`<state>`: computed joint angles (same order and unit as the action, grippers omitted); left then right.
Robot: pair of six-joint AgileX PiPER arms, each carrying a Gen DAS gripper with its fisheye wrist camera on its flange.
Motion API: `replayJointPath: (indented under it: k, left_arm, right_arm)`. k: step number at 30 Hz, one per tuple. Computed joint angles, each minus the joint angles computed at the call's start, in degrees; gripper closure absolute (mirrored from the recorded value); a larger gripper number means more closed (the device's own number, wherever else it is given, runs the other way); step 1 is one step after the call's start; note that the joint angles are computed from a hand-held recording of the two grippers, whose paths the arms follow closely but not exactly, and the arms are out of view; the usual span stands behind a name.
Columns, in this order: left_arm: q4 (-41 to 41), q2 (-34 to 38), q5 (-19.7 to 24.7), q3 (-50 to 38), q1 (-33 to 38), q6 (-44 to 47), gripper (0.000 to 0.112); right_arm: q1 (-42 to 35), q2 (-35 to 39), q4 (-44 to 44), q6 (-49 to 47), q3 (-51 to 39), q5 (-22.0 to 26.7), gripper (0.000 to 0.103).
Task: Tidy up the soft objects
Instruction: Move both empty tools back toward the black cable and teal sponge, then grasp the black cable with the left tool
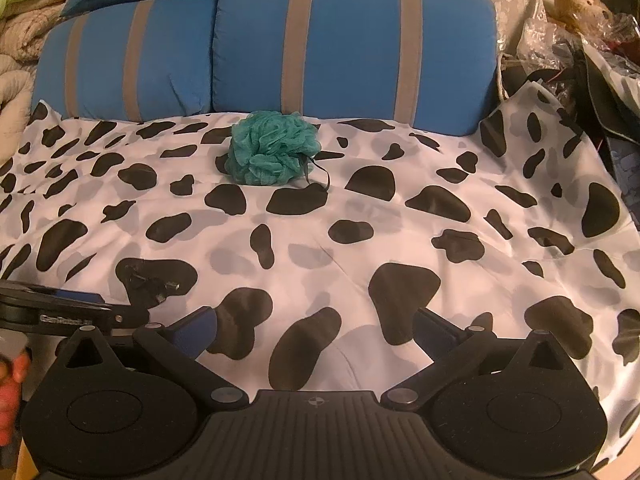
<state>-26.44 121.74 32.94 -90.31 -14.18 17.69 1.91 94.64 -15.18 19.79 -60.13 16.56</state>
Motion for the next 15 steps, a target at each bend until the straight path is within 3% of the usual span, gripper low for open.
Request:
replayJointPath:
  k: [7, 15]
  left_arm:
    - [-2.23, 5.04, 2.98, -6.54, 0.58, -0.86, 0.038]
    - [0.24, 9.16, 1.95, -12.50, -0.79, -3.31, 0.045]
  right_arm:
    - [-1.03, 1.47, 4.83, -5.36, -2.00, 0.43, 0.000]
    - [-2.58, 2.91, 10.69, -11.73, -3.86, 0.76, 0.000]
